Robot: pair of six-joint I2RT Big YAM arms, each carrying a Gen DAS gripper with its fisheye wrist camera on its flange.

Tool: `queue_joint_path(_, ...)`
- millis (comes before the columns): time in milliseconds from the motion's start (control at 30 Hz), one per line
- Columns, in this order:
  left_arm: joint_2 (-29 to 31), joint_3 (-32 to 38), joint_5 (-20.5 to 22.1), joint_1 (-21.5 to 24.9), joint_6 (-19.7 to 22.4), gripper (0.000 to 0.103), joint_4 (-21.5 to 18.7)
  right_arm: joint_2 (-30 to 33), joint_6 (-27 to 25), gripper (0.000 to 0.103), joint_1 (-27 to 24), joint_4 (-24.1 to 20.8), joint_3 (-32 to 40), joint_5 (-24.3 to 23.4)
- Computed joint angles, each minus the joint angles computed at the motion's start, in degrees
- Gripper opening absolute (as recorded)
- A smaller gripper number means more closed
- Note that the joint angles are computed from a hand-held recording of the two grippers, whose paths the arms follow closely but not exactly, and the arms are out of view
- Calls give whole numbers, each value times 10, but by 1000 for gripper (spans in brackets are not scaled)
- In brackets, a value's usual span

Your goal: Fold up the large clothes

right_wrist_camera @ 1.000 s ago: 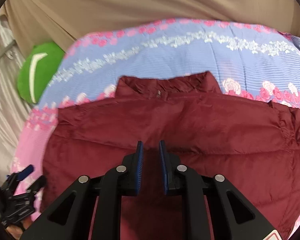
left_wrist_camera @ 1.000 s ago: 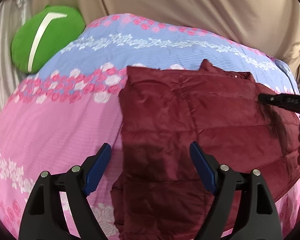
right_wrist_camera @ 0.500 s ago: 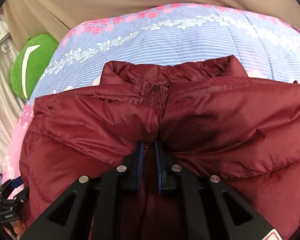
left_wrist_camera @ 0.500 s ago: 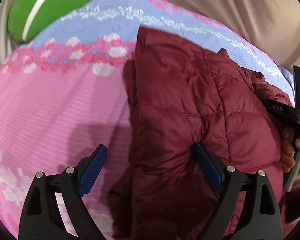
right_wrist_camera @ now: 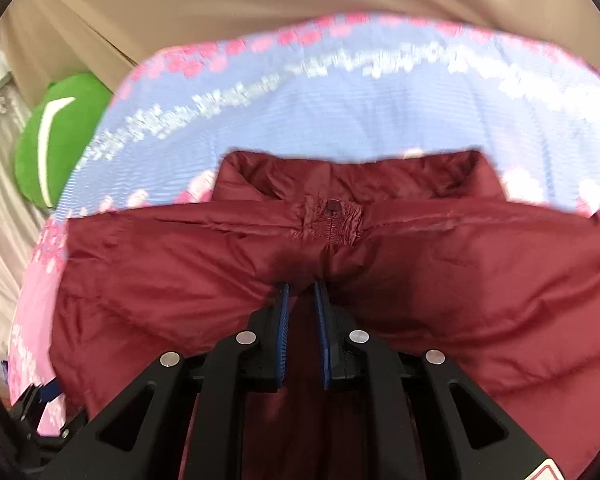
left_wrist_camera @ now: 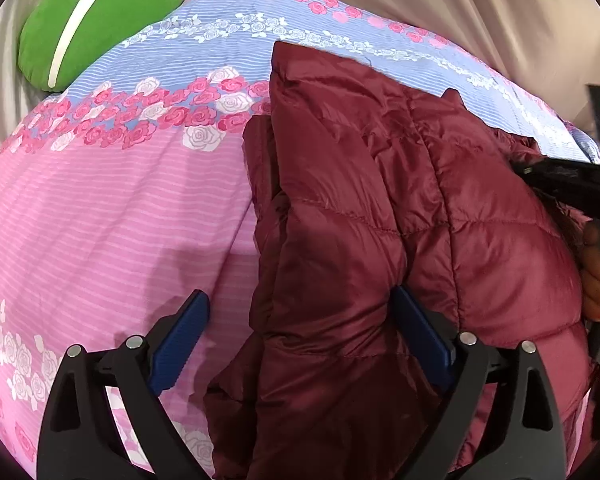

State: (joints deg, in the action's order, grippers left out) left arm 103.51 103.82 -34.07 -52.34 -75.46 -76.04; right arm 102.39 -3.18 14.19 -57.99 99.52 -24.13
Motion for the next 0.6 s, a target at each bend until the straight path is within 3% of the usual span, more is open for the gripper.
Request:
queue_joint_path(167,5,2,-3,0,-3,95,-1,-17,-12,7,11,55,-39,25)
queue_joint_path(233,9,7,-4,1,-2,95,-5,-22,-22,8,15,59,-44,39)
queue_joint_path(300,3,0,0,2,6,90,15,-26,-13,8,10,54,-44,34)
queue_joint_path(333,-3,-8,1,1,16,81,32,-31,-7,9,4,51,-46,26)
queue_joint_path(367,-10,-18,7,2,33,64,55,-42,-3,11,-8,45,-51,-2)
queue_joint_path(433,-25,-33,26,3,51,49,90,-72,-18,11,-33,37,-68,-41)
queue_joint_path(567,-43,-43,22,1,62,13,119,-125,-77,11,-82,22,-107,-65)
queue_joint_path(600,-49,-46,20,-1,67,11,131,-131,-94,12,-97,5,-113,-79)
